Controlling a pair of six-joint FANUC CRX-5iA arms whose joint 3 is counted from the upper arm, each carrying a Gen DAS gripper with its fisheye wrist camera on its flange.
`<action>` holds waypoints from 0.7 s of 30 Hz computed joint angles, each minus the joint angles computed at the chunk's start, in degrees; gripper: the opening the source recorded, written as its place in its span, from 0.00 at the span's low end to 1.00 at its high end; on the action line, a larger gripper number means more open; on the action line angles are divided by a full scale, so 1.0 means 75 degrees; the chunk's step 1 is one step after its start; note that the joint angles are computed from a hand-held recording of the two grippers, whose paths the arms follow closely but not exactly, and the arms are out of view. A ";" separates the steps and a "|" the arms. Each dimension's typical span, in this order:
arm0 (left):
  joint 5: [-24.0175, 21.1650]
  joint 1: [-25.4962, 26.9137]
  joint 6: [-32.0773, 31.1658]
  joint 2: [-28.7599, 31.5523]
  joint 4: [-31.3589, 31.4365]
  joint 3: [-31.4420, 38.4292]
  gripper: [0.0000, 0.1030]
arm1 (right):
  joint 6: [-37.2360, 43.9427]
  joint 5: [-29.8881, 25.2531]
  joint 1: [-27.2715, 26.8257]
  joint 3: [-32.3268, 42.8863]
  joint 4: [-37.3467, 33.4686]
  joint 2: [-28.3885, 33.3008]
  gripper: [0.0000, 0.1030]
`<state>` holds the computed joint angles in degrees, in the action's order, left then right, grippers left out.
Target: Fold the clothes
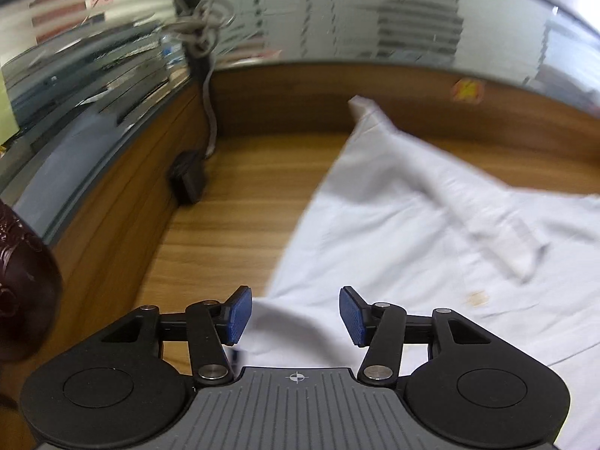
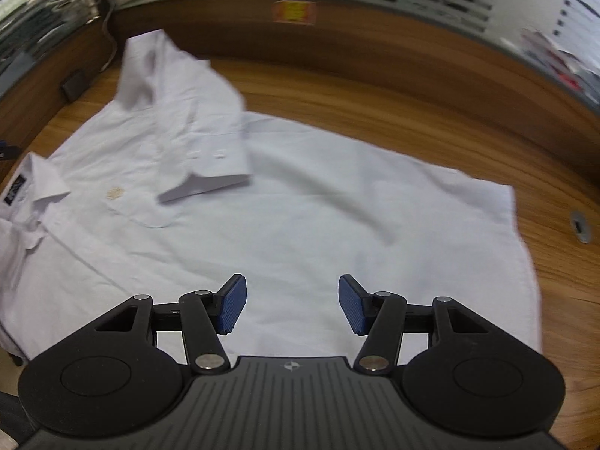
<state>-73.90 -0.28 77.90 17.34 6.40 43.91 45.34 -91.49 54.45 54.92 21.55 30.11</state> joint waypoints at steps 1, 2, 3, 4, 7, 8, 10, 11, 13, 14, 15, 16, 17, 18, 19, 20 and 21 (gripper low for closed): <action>-0.0086 -0.0087 0.0139 0.0002 0.0061 0.0080 0.53 | 0.0016 0.0102 -0.0107 -0.0345 0.0040 -0.0221 0.59; -0.0154 -0.0200 0.0278 -0.0006 0.0070 0.0141 0.53 | 0.0043 0.0252 -0.0221 -0.0671 0.0062 -0.0416 0.59; -0.0223 -0.0335 0.0424 -0.0001 0.0042 0.0209 0.53 | 0.0094 0.0413 -0.0351 -0.1023 0.0078 -0.0643 0.59; -0.0303 -0.0482 0.0589 0.0007 -0.0019 0.0293 0.53 | 0.0196 0.0539 -0.0499 -0.1300 0.0072 -0.0829 0.59; -0.0567 -0.1014 0.1340 0.0048 -0.0380 0.0521 0.53 | 0.0663 0.0957 -0.1051 -0.1963 -0.0083 -0.1291 0.59; -0.0716 -0.1203 0.1689 0.0055 -0.0531 0.0600 0.54 | 0.0868 0.1075 -0.1261 -0.2098 -0.0175 -0.1397 0.59; -0.0935 -0.1568 0.2397 0.0032 -0.0795 0.0649 0.54 | 0.1406 0.1314 -0.1691 -0.2289 -0.0389 -0.1544 0.59; -0.1054 -0.1751 0.2721 0.0039 -0.0939 0.0689 0.54 | 0.1690 0.1435 -0.1903 -0.2394 -0.0499 -0.1623 0.59; -0.1338 -0.2122 0.3265 0.0104 -0.1243 0.0825 0.54 | 0.2307 0.1533 -0.2321 -0.2419 -0.0733 -0.1638 0.59; -0.1485 -0.2306 0.3518 0.0149 -0.1385 0.0904 0.54 | 0.2606 0.1634 -0.2516 -0.2454 -0.0834 -0.1645 0.59; -0.1628 -0.2495 0.3763 0.0189 -0.1522 0.0983 0.54 | 0.2909 0.1711 -0.2705 -0.2436 -0.0957 -0.1614 0.59; -0.1747 -0.2675 0.3975 0.0210 -0.1620 0.1037 0.54 | 0.3228 0.1754 -0.2890 -0.2362 -0.1100 -0.1544 0.59; -0.1848 -0.2832 0.4154 0.0224 -0.1670 0.1071 0.54 | 0.3516 0.1792 -0.3053 -0.2260 -0.1218 -0.1443 0.59; -0.1904 -0.2967 0.4284 0.0228 -0.1661 0.1071 0.55 | 0.3803 0.1821 -0.3214 -0.2146 -0.1336 -0.1333 0.58; -0.1903 -0.3077 0.4335 0.0229 -0.1605 0.1047 0.56 | 0.4089 0.1821 -0.3356 -0.2000 -0.1476 -0.1192 0.56; -0.1938 -0.3211 0.4372 0.0265 -0.1620 0.1090 0.58 | 0.4373 0.1806 -0.3494 -0.1838 -0.1614 -0.1041 0.54; -0.2021 -0.3343 0.4386 0.0332 -0.1653 0.1188 0.59 | 0.4671 0.1680 -0.3614 -0.1574 -0.1777 -0.0832 0.51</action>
